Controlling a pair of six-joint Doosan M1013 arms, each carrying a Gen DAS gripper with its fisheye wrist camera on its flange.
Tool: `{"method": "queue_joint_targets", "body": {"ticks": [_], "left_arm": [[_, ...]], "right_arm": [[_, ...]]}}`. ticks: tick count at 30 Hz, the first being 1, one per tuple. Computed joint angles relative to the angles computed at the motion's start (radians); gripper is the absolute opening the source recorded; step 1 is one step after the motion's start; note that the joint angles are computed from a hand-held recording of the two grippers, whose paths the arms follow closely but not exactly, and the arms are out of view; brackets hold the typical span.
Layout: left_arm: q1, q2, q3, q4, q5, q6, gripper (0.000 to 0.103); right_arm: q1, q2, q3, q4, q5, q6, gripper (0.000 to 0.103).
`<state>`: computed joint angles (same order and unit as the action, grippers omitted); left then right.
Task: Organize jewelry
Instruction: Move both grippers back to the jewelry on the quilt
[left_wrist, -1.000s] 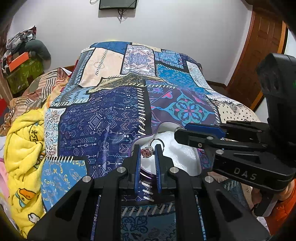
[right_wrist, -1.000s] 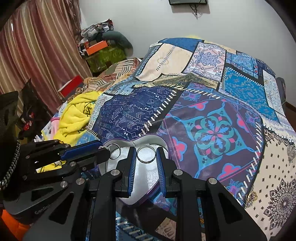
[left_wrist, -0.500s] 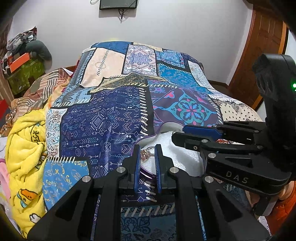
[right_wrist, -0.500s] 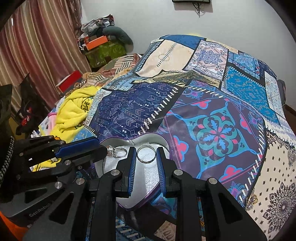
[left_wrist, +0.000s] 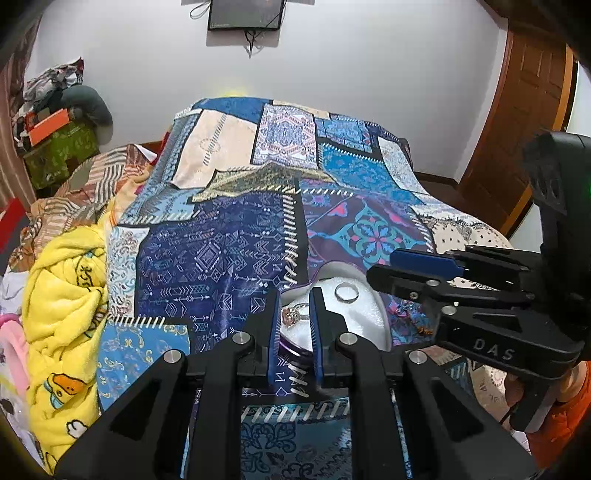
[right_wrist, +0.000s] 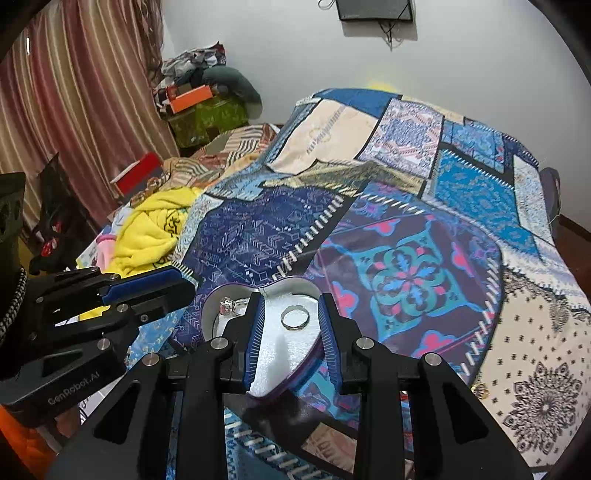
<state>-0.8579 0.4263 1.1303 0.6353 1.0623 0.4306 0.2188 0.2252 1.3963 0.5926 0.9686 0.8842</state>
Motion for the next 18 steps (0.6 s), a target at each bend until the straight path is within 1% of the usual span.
{"method": "queue_joint_targets", "body": {"ticks": [5, 10, 14, 18], "left_arm": [[-0.015, 0.004, -0.027, 0.025, 0.013, 0.000, 0.014], [-0.032, 0.018, -0.066, 0.042, 0.026, 0.010, 0.023], [-0.043, 0.038, -0.105, 0.036, 0.034, 0.036, 0.024], [-0.050, 0.059, -0.141, 0.018, 0.035, 0.060, 0.028]], "right_arm": [[-0.017, -0.025, 0.014, 0.016, -0.026, -0.006, 0.027], [-0.044, -0.051, 0.029, 0.029, -0.051, -0.003, 0.027], [-0.072, -0.069, 0.042, 0.033, -0.072, 0.008, 0.027], [-0.104, -0.083, 0.055, 0.031, -0.089, 0.025, 0.027]]}}
